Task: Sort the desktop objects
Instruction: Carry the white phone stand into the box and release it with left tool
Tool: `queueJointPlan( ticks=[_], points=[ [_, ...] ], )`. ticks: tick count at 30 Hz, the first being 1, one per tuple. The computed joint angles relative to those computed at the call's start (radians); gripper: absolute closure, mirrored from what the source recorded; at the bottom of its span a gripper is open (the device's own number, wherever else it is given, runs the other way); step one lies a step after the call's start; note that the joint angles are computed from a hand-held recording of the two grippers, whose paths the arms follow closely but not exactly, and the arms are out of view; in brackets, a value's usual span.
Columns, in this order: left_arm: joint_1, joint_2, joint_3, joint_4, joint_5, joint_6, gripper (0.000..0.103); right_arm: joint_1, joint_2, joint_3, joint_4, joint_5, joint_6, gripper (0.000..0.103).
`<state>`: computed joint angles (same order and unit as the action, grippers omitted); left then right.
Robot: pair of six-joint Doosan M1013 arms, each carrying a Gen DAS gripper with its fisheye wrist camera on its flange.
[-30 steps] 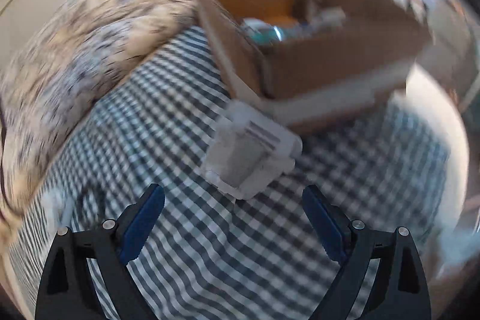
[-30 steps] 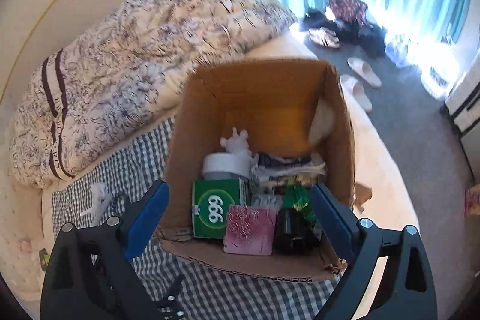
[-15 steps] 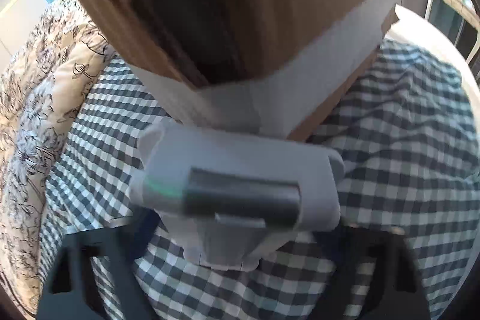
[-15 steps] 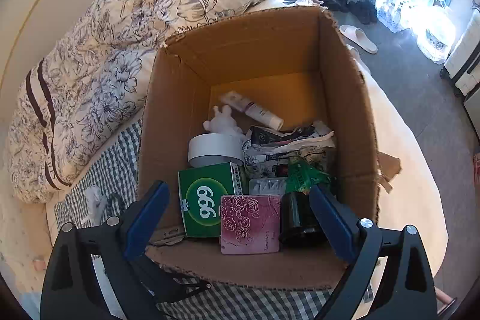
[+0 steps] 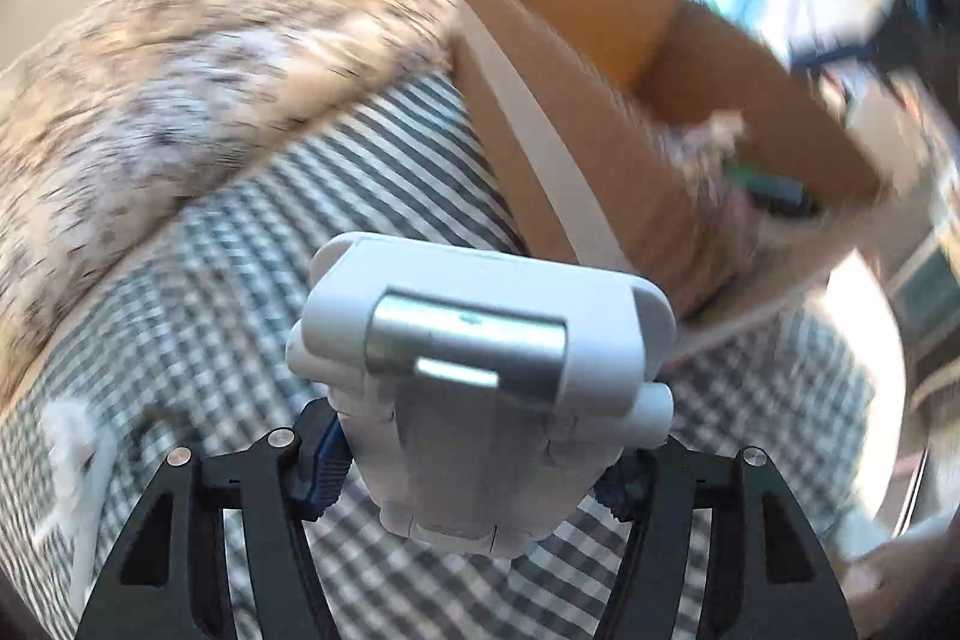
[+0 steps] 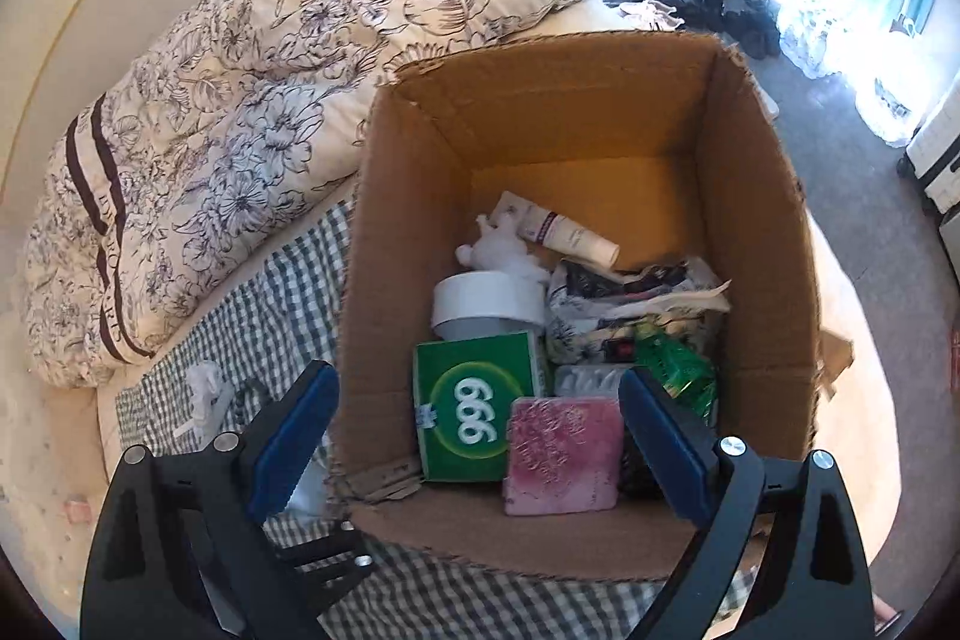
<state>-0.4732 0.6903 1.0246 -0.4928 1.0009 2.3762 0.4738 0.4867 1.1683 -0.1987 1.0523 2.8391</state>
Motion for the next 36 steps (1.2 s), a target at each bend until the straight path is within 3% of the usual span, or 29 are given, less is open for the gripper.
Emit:
queueJointPlan(
  ticks=[5,11,19,27,29,31,36],
  points=[
    [0.02,-0.004,-0.061,-0.029,0.028,-0.057,0.038,0.021,0.014,-0.033,-0.008,0.019,0.014,0.008],
    [0.013,-0.016,-0.103,-0.114,0.049,-0.001,0.038,0.046,-0.002,-0.047,-0.069,0.044,0.066,0.008],
    [-0.041,0.005,-0.193,-0.169,0.108,0.013,0.038,0.058,-0.067,-0.001,-0.172,0.083,0.188,0.008],
    [-0.107,0.094,-0.316,-0.162,0.187,-0.146,0.038,0.034,-0.131,0.089,-0.2,0.063,0.231,0.008],
    [-0.117,0.105,-0.329,-0.148,0.186,-0.203,0.03,0.021,-0.14,0.108,-0.183,0.054,0.218,0.008],
    [-0.122,0.106,-0.329,-0.151,0.178,-0.234,0.012,0.011,-0.15,0.125,-0.175,0.045,0.207,0.008],
    [-0.122,0.096,-0.324,-0.136,0.143,-0.236,0.011,-0.007,-0.158,0.138,-0.158,0.032,0.177,0.008]
  ],
)
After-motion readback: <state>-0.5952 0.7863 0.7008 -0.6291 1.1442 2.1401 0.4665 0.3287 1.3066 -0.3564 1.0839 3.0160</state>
